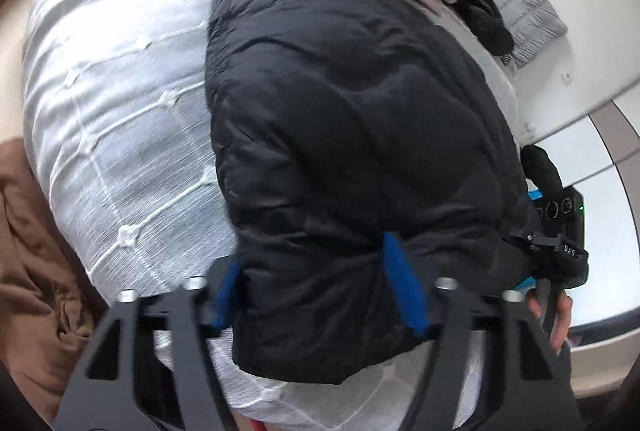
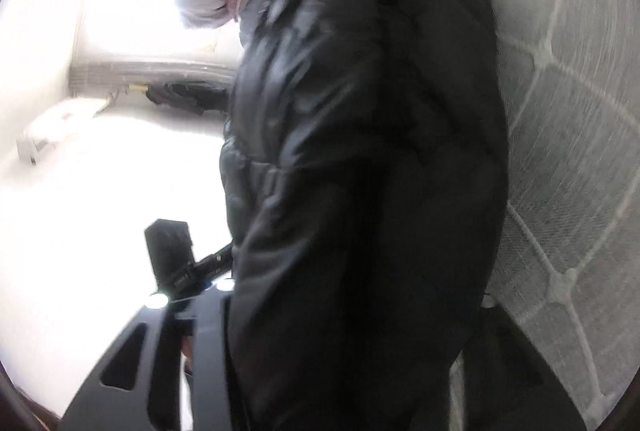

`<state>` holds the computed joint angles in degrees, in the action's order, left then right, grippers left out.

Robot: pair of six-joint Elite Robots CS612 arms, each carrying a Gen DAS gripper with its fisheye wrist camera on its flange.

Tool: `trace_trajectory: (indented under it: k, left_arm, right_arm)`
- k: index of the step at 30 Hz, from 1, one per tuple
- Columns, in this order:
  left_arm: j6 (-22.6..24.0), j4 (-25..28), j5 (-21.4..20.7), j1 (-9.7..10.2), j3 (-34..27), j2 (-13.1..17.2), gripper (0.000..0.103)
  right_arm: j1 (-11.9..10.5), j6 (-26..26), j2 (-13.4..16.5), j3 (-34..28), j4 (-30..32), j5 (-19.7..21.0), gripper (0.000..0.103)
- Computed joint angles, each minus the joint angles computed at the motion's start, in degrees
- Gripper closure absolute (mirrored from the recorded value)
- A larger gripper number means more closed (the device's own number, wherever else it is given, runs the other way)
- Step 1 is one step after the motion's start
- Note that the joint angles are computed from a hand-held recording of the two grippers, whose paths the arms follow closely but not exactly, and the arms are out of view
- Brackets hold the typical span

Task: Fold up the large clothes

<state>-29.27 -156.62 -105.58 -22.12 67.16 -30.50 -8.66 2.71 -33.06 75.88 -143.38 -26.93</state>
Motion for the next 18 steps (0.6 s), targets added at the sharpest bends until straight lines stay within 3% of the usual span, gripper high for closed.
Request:
trace_trajectory:
  k: [3, 5, 8, 11, 12, 13, 15, 17, 18]
  left_arm:
    - [2.08, -2.80, -2.39, -0.37, 0.51, -0.51, 0.067]
    - [4.27, -4.57, -5.24, -0.90, 1.43, -0.91, 0.069]
    - [8.53, -2.67, -9.42, -1.95, 2.67, -1.44, 0.068]
    - [10.73, 1.55, -9.45, -2.90, 3.20, -1.69, 0.052]
    - [10.13, 1.70, -9.14, -2.85, 3.45, -1.87, 0.043]
    - [8.74, 1.38, -8.30, -2.65, 3.71, -2.12, 0.035]
    - [5.70, 0.55, -5.49, -2.26, 3.53, -2.31, 0.022]
    - [3.47, 0.68, -6.37, -1.47, 1.63, -1.42, 0.020]
    - [3.02, 0.93, -7.72, -1.05, 0.40, -0.76, 0.020]
  right_arm:
    - [-0.75, 1.06, -2.15, 2.67, -5.66, -2.03, 0.074]
    - [-1.78, 0.66, -4.26, 5.35, -8.63, -2.95, 0.074]
    - [-3.29, -5.41, -7.86, 9.32, -3.74, -6.83, 0.072]
    - [-4.37, -8.18, -8.73, 9.34, 6.76, -13.17, 0.041]
    - [-5.06, -7.54, -8.34, 8.85, 8.90, -13.36, 0.041]
    - [-5.84, -6.31, -7.91, 8.57, 9.07, -11.98, 0.040]
    - [-6.78, -4.86, -7.38, 7.88, 7.43, -10.69, 0.026]
    - [-7.29, -4.76, -6.28, 6.09, 7.57, -8.67, 0.010]
    - [-7.43, -3.64, -5.45, 5.00, 7.16, -7.91, 0.008]
